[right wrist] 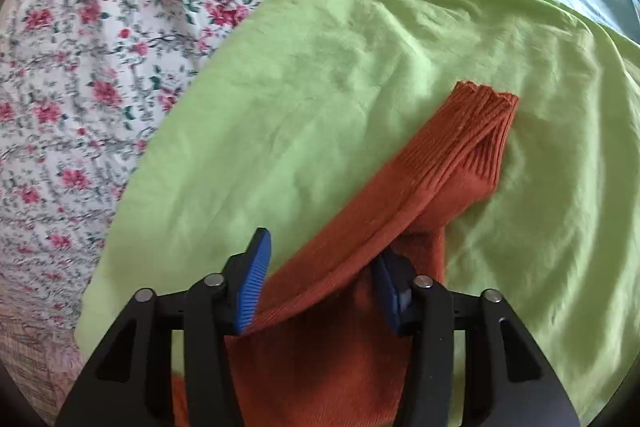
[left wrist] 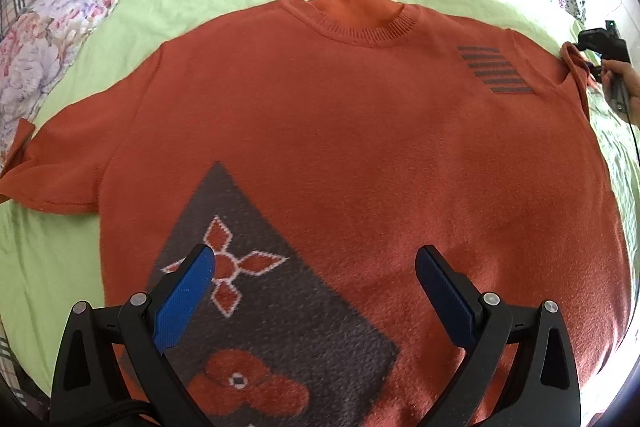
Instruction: Fold small clothes
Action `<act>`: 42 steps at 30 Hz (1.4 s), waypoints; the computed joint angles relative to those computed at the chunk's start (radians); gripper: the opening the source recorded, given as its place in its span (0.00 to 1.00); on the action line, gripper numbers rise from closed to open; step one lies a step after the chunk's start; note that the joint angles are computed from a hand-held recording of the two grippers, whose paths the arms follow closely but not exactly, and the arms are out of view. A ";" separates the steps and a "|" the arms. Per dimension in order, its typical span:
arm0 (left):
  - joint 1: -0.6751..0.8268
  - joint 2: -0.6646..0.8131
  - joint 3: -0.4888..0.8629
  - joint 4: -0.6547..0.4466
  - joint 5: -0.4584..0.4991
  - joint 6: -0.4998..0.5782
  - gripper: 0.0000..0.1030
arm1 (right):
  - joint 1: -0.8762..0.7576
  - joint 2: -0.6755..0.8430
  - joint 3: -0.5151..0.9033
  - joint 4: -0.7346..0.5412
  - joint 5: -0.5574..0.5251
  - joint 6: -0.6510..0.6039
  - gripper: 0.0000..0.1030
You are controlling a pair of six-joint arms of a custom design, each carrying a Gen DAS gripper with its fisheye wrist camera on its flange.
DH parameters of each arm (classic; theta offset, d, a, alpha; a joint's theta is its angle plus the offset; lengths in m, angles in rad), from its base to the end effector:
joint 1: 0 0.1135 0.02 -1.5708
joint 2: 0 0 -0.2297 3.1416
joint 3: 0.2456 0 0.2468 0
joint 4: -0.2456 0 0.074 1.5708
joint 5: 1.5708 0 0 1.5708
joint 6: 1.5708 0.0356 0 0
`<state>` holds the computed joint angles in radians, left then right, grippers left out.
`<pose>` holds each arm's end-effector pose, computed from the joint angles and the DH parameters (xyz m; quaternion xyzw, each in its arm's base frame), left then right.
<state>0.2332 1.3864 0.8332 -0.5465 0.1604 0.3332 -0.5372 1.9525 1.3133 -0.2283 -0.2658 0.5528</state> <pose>0.2568 0.0552 0.1673 0.0671 0.9671 -0.0098 0.2451 0.3515 -0.1985 0.1494 0.4434 0.8194 0.1271 0.3404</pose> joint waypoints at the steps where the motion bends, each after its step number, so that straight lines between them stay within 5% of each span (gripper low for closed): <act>1: -0.002 0.005 0.002 0.002 0.004 -0.002 0.98 | 0.003 0.018 0.019 -0.003 0.025 -0.003 0.18; 4: 0.002 0.011 0.002 0.002 0.018 0.001 0.98 | 0.010 -0.004 -0.001 0.027 0.037 -0.047 0.07; 9: 0.039 -0.004 -0.009 -0.021 0.056 0.014 0.98 | 0.100 -0.144 -0.120 0.058 -0.004 -0.152 0.05; 18: 0.218 -0.095 -0.030 -0.082 0.155 0.089 0.98 | 0.553 -0.335 -0.220 0.049 -0.023 -0.217 0.05; 25: 0.384 -0.044 0.010 -0.113 0.229 0.143 0.98 | 0.907 -0.190 -0.127 0.116 0.020 -0.182 0.05; 31: 0.432 0.029 0.061 -0.105 0.262 0.138 0.98 | 1.046 -0.022 -0.035 0.152 0.007 -0.135 0.06; 34: 0.423 0.079 0.107 -0.122 0.283 0.128 0.98 | 1.063 0.023 -0.032 0.156 -0.020 -0.090 0.14; 36: 0.386 0.105 0.136 -0.121 0.293 0.095 0.98 | 1.057 0.015 -0.073 0.174 -0.050 -0.052 0.47; 37: 0.371 0.117 0.150 -0.121 0.300 0.088 0.98 | 1.048 -0.014 -0.131 0.213 -0.053 -0.031 0.55; 42: 0.180 0.187 0.220 -0.058 0.268 -0.006 0.98 | 1.008 -0.216 -0.379 0.329 -0.007 0.058 0.55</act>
<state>0.4130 1.5732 1.0536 -0.6043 0.4280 0.3277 0.4710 1.7362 0.9346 0.1010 -0.2727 0.6108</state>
